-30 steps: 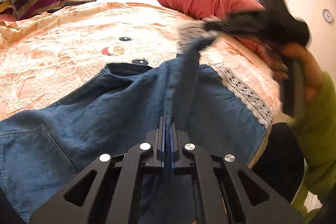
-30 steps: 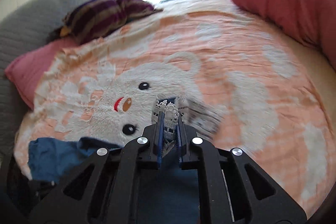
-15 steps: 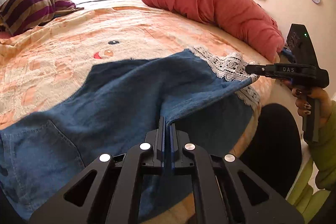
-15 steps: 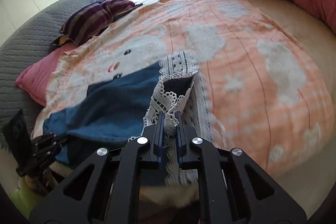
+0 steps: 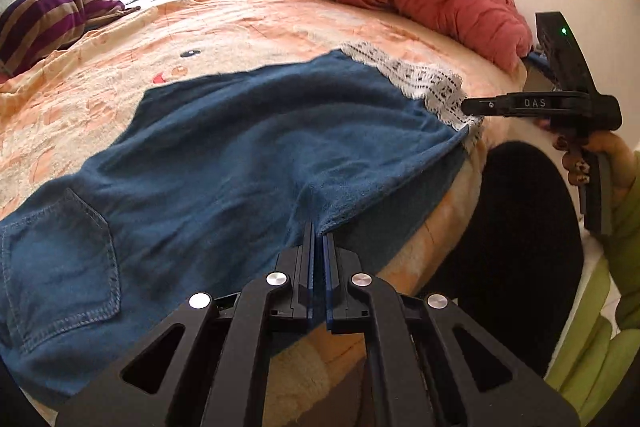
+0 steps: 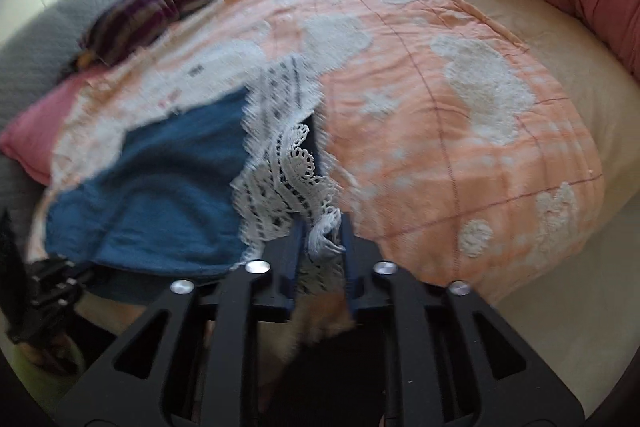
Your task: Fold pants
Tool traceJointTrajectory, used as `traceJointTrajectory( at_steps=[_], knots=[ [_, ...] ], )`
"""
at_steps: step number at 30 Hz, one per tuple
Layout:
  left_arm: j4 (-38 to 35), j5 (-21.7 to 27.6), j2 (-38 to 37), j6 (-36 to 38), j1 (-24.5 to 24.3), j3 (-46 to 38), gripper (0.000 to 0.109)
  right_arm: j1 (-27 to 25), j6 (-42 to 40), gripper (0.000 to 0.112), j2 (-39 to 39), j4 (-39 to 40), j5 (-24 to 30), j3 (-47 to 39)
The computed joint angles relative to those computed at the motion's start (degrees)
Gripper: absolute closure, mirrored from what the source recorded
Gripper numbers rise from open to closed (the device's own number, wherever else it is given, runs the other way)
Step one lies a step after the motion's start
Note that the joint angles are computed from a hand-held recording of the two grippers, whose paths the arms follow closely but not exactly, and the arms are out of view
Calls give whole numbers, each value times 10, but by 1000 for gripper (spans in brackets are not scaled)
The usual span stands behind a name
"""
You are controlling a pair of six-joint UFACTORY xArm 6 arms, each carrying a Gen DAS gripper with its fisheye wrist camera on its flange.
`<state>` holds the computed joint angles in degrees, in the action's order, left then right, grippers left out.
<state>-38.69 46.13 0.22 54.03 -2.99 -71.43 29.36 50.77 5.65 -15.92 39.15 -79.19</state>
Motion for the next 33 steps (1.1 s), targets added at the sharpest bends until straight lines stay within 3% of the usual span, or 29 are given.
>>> traceJointTrajectory(
  at_steps=[5,7,10,13,15,18,21,23,25,27,33],
  knots=[
    [6,-11,-5,3,-4,9,106,26,49,87,-43,-141,16,19],
    [3,-10,-5,4,-3,8,106,38,-13,87,-33,-117,-11,1],
    [10,-14,-8,-1,-5,11,106,58,-160,87,21,-17,-31,-59],
    [21,-24,-18,-9,-9,21,106,77,-287,87,88,51,20,-141],
    [20,-27,-27,-3,-9,30,106,84,-310,84,98,45,27,-153],
    [22,-25,-27,-8,-6,31,106,94,-360,62,105,60,53,-164],
    [28,-25,-25,-13,-7,29,106,105,-363,61,124,21,84,-191],
    [31,-27,-28,-14,-8,30,106,106,-367,72,134,3,93,-204],
    [32,-20,-30,-17,-6,27,106,105,-390,99,153,10,115,-226],
    [29,-14,-33,-16,-4,26,106,100,-422,110,154,45,120,-225],
    [32,6,-45,-13,3,38,106,97,-448,112,121,79,110,-184]
  ],
)
